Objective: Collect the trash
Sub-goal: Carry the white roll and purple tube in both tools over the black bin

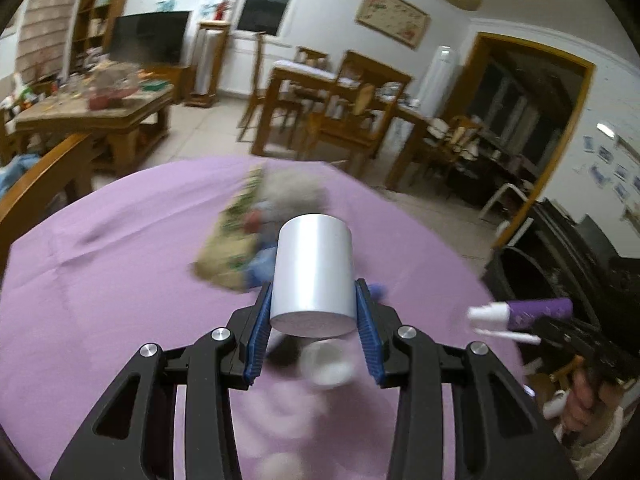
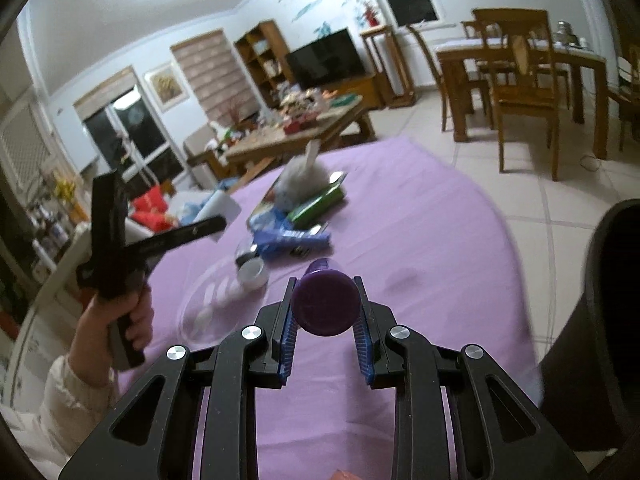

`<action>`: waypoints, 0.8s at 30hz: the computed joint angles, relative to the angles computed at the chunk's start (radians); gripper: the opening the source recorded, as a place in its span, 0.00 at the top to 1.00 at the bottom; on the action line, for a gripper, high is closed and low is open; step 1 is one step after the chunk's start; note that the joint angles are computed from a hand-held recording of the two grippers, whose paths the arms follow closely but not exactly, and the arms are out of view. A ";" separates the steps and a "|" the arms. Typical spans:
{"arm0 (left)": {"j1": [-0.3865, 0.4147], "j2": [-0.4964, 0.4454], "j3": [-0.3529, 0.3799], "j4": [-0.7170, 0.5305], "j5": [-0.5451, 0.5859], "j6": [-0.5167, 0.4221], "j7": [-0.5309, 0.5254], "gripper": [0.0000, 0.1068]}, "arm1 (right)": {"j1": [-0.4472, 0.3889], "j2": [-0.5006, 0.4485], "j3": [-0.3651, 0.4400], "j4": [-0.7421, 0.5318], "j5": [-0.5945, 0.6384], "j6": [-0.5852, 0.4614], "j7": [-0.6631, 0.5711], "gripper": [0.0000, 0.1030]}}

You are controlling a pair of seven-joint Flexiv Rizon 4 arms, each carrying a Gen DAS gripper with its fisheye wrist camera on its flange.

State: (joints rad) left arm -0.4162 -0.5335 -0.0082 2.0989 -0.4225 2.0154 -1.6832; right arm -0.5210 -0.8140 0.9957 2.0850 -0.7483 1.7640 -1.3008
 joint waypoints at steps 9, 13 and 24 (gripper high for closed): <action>0.031 -0.141 -0.165 -0.294 0.147 -0.130 0.042 0.63 | -0.036 0.135 -0.204 0.042 0.087 0.233 0.127 0.75; 0.015 -0.240 -0.218 -0.480 0.194 -0.244 0.087 0.63 | -0.027 0.163 -0.305 0.045 0.108 0.268 0.178 0.75; -0.118 -0.506 -0.199 -0.975 0.180 -0.591 0.180 0.63 | -0.034 0.112 -0.480 0.027 -0.004 0.299 0.332 0.75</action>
